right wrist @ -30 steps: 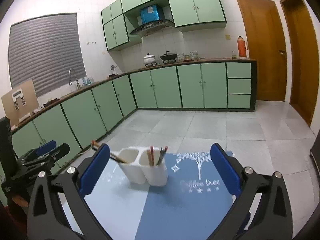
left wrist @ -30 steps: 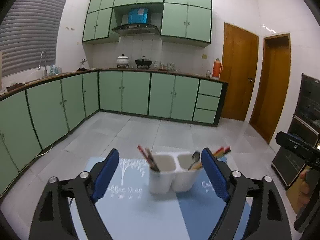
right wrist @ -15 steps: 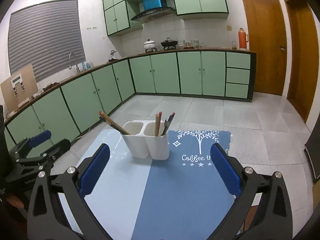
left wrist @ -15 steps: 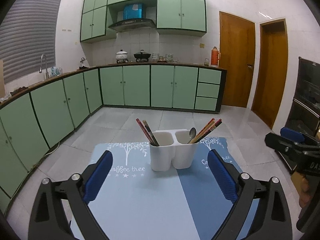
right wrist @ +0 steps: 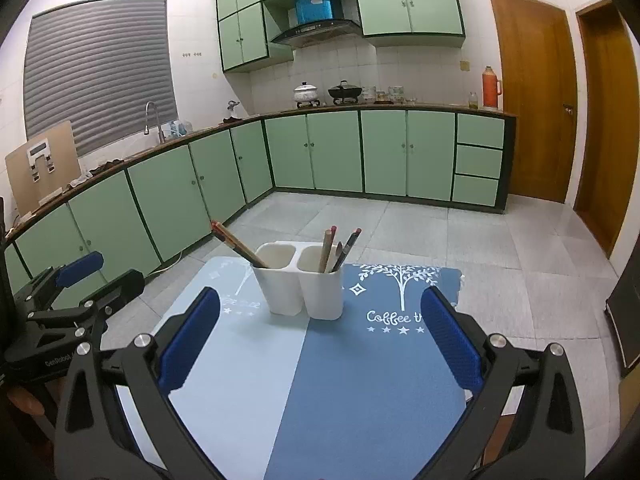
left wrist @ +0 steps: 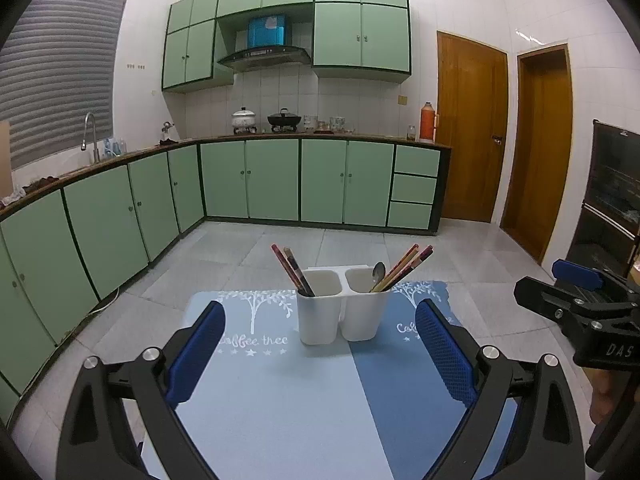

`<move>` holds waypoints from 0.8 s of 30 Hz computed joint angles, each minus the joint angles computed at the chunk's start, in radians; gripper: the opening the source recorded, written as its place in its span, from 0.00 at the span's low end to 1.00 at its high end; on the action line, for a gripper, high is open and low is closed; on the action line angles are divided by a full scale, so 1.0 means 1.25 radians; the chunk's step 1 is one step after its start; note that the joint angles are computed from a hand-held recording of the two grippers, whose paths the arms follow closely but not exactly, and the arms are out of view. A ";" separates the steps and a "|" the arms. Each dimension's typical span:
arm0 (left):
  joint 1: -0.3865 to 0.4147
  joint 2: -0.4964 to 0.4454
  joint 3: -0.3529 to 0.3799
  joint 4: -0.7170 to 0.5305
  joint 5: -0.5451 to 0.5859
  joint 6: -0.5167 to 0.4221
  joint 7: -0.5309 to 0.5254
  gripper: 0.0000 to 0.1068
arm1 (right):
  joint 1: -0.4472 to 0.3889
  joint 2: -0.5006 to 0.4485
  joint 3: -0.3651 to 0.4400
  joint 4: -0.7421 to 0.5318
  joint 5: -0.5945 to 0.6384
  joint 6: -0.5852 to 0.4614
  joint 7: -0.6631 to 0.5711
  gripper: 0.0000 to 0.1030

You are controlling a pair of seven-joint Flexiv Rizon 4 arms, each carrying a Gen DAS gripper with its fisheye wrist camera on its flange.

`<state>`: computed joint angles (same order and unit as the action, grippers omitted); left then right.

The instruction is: Organize utensils

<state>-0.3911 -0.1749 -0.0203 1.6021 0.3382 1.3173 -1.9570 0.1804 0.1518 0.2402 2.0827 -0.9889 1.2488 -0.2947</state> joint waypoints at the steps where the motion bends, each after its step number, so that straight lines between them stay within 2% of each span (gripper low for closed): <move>1: 0.000 0.001 0.001 0.001 0.002 0.001 -0.001 0.88 | 0.000 0.000 0.000 0.000 -0.001 0.001 0.000 0.95; 24: -0.001 0.012 -0.002 0.001 0.035 -0.004 -0.039 0.88 | 0.007 0.001 0.005 -0.005 -0.001 -0.006 -0.004 0.95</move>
